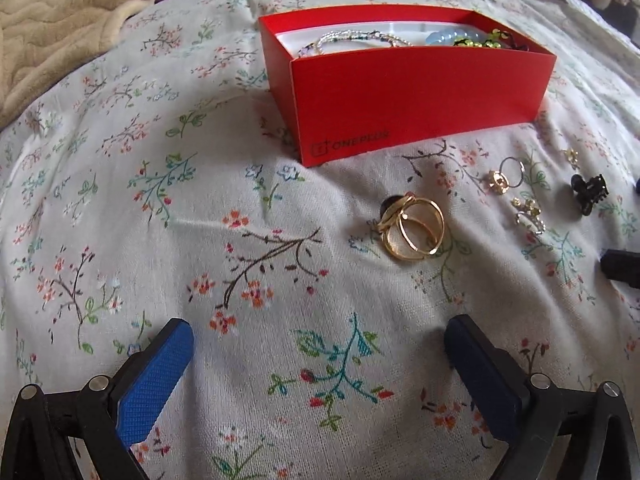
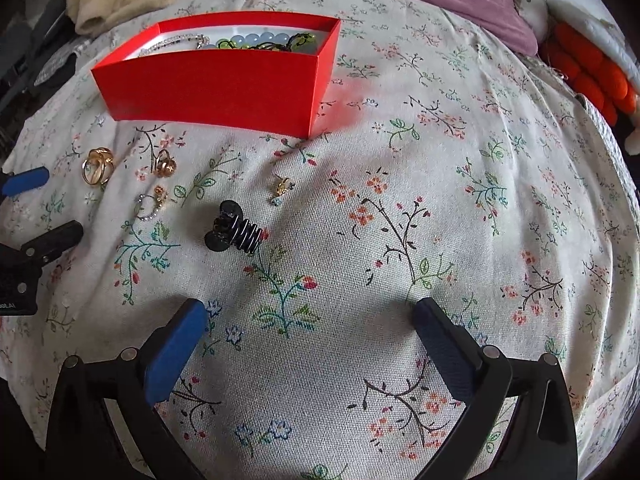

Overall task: Organize jewelry
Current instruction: 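Close the left tool on the pair of gold rings, then lift the gold rings with the left tool while the right grasps the black hair clip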

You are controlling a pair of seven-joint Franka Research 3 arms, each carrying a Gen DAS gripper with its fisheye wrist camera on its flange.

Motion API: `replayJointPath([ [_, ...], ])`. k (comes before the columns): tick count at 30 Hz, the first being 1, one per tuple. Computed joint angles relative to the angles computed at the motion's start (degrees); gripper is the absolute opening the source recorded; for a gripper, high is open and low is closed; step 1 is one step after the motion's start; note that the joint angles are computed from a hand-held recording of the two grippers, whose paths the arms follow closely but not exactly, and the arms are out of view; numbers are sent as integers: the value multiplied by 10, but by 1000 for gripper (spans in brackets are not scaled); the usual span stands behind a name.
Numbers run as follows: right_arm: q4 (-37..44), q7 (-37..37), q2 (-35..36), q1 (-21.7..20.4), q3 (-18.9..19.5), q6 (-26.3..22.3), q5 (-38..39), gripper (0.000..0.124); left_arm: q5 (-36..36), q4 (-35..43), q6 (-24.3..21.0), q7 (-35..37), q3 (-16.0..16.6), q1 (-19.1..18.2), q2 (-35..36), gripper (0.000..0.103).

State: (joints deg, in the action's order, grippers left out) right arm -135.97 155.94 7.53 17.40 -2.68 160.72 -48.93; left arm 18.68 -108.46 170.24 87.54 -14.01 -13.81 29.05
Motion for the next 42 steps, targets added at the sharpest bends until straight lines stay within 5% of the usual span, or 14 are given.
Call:
replayJointPath([
  [6,12,19,5,10,3,-18,-25,103,-36,21,-4,60,-55,41,20,94],
  [10,24,-5,9,7,6,-13,-7,103,-55,32,4,107,-85,58,33,76],
  [18,41,-63,21,13,1,-1,25,99,-69,43,2,131,-86,49,39,49],
  [21,42,-74,23,15,-3,4,40,96,-92,49,-17,160,-117,72,45,30],
  [42,69,-120,36,32,-10,-7,62,46,-135,26,-54,172,-86,45,5,29],
])
